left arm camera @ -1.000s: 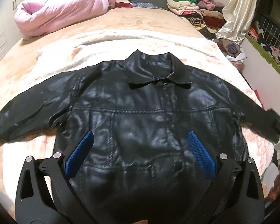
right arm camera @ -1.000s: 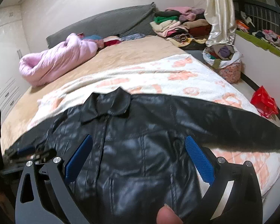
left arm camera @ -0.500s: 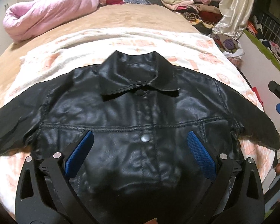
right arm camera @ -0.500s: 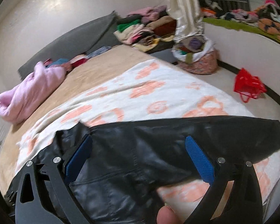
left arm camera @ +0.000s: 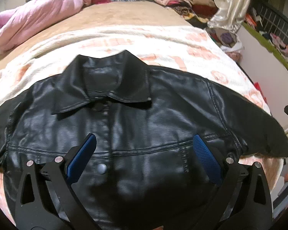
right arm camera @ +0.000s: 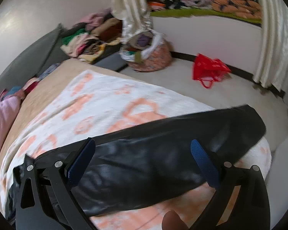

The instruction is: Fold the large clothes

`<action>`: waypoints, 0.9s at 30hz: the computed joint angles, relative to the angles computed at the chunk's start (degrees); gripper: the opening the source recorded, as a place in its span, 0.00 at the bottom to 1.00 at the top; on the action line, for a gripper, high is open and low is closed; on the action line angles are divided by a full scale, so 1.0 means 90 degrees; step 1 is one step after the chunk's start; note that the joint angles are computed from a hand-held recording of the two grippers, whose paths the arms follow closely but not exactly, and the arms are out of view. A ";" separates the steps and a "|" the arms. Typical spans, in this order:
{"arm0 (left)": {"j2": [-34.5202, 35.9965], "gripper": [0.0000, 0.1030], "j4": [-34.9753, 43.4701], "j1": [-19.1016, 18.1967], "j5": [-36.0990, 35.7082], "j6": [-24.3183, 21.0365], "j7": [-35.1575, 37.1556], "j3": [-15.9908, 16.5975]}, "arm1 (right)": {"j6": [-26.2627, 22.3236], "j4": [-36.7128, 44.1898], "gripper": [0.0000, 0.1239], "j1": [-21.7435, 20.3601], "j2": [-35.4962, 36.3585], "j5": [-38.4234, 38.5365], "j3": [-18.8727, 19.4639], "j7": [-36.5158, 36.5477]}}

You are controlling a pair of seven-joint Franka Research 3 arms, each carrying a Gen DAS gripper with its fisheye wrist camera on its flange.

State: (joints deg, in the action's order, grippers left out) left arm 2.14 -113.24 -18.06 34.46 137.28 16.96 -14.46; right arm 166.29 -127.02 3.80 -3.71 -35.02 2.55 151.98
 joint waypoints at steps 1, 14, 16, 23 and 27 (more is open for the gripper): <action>0.0095 0.91 0.0093 -0.0009 -0.0027 -0.0021 0.0066 -0.0009 | 0.0015 -0.0063 0.80 -0.0029 -0.0004 0.0172 -0.0068 -0.0060; 0.0981 0.91 0.1111 -0.0301 -0.0141 -0.0185 0.0582 0.0120 | -0.0513 -0.0558 0.80 -0.0666 -0.0124 0.0218 -0.0342 0.1453; 0.1060 0.91 0.1215 -0.0343 -0.0110 -0.0282 0.0580 0.0151 | -0.0521 -0.0665 0.80 -0.0722 -0.0097 0.0585 -0.0416 0.1479; 0.0981 0.91 0.1111 -0.0312 -0.0277 -0.0340 0.0630 0.0191 | 0.0541 -0.0902 0.80 -0.0389 0.0340 0.4325 -0.0626 -0.0851; 0.0729 0.91 0.0855 -0.0249 -0.0270 -0.0357 0.0657 0.0192 | 0.1253 -0.0977 0.59 -0.0316 0.0432 0.4913 -0.0614 -0.1081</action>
State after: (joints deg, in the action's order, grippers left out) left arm 8.70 -105.55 -20.30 32.04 134.07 22.87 -12.73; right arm 177.57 -135.81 0.95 0.18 9.19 -2.98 142.24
